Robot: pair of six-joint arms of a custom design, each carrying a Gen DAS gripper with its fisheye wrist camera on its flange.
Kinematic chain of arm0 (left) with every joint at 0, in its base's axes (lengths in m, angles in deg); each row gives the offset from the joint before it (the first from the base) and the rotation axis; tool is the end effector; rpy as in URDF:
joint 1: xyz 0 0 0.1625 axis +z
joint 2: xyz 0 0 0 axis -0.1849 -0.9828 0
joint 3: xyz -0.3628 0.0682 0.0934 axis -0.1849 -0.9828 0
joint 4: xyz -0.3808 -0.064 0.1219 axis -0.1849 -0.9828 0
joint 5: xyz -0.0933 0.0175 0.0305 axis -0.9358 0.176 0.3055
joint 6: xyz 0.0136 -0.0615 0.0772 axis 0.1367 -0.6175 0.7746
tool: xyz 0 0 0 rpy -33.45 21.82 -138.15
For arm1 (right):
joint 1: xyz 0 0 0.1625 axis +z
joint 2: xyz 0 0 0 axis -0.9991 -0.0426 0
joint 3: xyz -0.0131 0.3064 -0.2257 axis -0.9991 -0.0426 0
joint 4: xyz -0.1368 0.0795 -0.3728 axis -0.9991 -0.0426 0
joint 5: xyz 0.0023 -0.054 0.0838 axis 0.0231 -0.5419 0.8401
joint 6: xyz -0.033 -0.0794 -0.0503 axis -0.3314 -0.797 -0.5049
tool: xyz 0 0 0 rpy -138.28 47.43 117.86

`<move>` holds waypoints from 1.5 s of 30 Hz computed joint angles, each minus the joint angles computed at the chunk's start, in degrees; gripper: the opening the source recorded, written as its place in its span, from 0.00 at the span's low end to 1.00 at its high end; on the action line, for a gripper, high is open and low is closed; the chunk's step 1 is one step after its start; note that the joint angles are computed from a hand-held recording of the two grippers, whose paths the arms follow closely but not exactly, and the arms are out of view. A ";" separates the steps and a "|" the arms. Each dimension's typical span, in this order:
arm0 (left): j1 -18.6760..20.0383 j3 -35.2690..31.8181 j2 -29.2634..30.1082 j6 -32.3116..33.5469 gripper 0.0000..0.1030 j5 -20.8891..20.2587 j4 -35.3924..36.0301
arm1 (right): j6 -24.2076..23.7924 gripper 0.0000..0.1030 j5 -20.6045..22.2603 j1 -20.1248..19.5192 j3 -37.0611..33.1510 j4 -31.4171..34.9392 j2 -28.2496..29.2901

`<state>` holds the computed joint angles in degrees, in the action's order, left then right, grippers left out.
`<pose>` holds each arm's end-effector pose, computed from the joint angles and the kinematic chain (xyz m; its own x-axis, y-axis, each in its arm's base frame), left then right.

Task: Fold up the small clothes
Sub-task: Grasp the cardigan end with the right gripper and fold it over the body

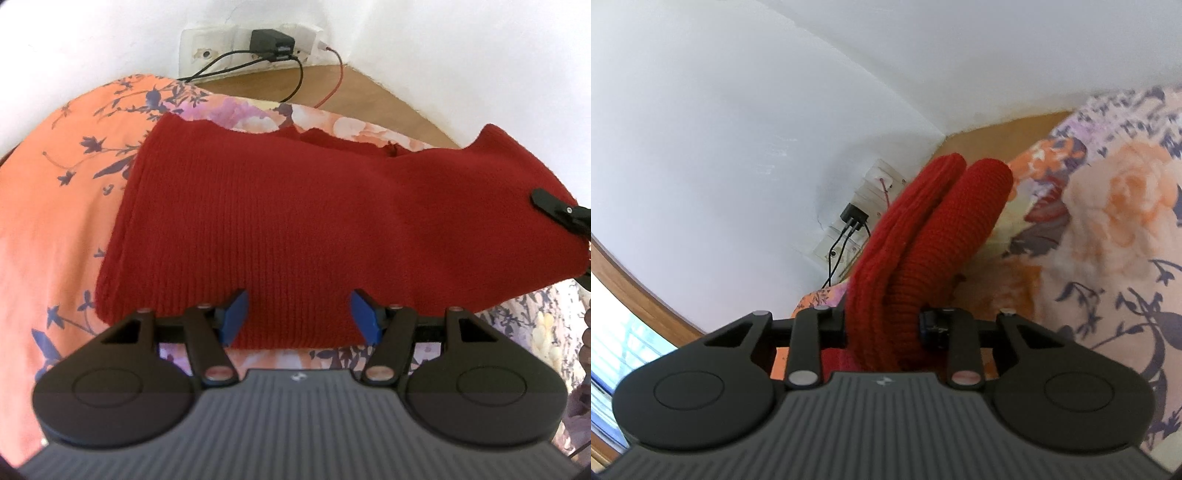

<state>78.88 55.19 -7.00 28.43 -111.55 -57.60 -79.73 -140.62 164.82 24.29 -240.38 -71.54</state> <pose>-0.1280 -0.8259 0.0826 -0.8514 0.1285 -0.5085 0.3796 0.8199 -0.4284 -0.0118 -0.7964 0.2081 -0.9903 -0.1074 -0.0883 0.0042 0.6116 -0.7911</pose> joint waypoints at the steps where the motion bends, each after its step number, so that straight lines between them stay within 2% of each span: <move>1: 0.07 0.25 -0.27 0.43 0.62 -0.41 -0.19 | 0.05 0.33 -0.93 0.61 0.26 -0.65 -0.07; 9: 0.67 3.85 -3.17 3.39 0.62 -3.42 -2.79 | -0.88 0.32 -4.84 3.95 1.72 -3.42 -0.31; 17: 1.64 6.99 -5.86 4.03 0.62 -3.95 -3.93 | -4.27 0.32 -8.25 7.27 0.94 -3.50 1.06; 24: 2.51 9.65 -8.43 4.49 0.62 -4.12 -5.22 | -5.66 0.32 -10.51 9.69 -4.15 -0.34 5.41; 33: 3.67 11.27 -10.29 3.72 0.62 -4.80 -4.88 | -7.42 0.33 -16.61 12.31 -16.59 9.51 14.42; 36: 3.93 11.75 -10.76 3.68 0.62 -5.09 -5.14 | -8.23 0.39 -18.21 12.95 -20.22 12.04 17.10; 38: 4.06 11.86 -10.90 3.68 0.62 -5.23 -5.27 | -8.32 0.49 -17.86 13.00 -21.85 13.30 18.31; 45: 4.20 11.59 -11.16 3.91 0.62 -6.02 -5.50 | -11.05 0.63 -18.00 13.56 -22.70 12.97 19.61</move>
